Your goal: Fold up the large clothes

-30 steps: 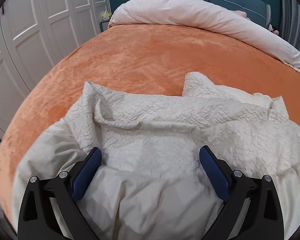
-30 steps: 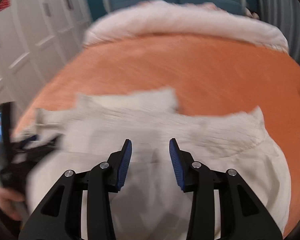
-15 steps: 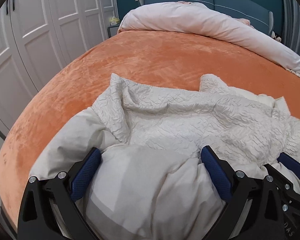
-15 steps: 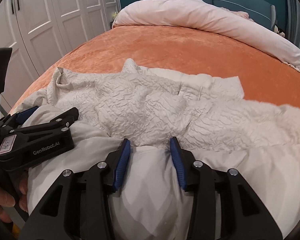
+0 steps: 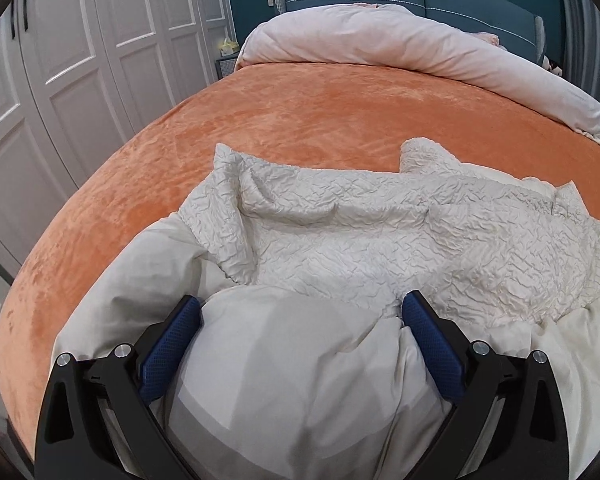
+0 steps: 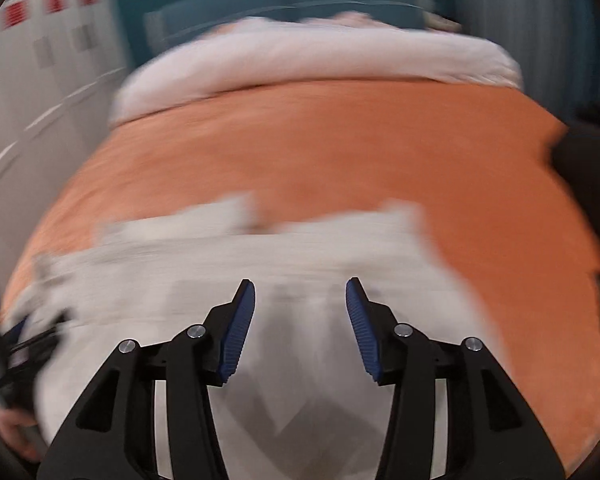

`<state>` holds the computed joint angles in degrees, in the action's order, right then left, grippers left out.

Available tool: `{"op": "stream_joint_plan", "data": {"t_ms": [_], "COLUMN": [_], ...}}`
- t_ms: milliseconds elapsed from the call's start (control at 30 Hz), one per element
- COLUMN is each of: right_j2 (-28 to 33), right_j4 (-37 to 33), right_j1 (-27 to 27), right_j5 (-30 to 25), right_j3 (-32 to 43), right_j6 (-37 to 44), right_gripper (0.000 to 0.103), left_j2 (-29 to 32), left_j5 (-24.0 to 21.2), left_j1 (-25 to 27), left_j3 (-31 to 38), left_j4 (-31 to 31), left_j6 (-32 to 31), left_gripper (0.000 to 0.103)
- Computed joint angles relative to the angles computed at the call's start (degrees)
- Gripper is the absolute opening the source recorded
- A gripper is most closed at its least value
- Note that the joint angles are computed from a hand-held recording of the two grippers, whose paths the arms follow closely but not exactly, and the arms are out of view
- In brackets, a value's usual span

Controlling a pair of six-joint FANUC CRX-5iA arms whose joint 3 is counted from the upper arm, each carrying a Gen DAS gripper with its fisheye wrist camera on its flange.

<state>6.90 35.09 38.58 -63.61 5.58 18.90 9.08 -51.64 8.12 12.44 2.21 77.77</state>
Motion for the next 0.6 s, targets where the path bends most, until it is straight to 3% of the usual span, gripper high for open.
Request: {"op": "stream_joint_plan", "data": {"t_ms": [133, 267, 467, 533, 600], "right_j2": [-2.79, -2.19, -3.02, -2.5, -4.14], "right_j4": [-3.8, -1.75, -6.84, -4.44, -2.24], "right_j1": [-3.49, -3.27, -4.88, -3.23, -1.51], "right_j5": [2.51, 4.36, 6.1, 1.8, 3.97], "right_j3": [-5.25, -8.08, -7.48, -5.36, -5.51], "right_j6": [-0.55, -1.42, 0.0, -1.09, -1.67], "right_gripper": [0.047, 0.05, 0.052, 0.053, 0.053], "left_j2": [-0.09, -0.09, -0.18, -0.25, -1.58], "left_j5": [0.07, 0.13, 0.02, -1.24, -0.53], "left_j1": [-0.21, -0.43, -0.3, 0.14, 1.89], "left_j3": [-0.02, 0.04, 0.07, 0.89, 0.35], "left_j4": [-0.39, -0.95, -0.67, 0.55, 4.35], "left_j6": [0.06, 0.47, 0.32, -0.64, -2.03], "left_gripper": [0.098, 0.098, 0.098, 0.098, 0.098]}}
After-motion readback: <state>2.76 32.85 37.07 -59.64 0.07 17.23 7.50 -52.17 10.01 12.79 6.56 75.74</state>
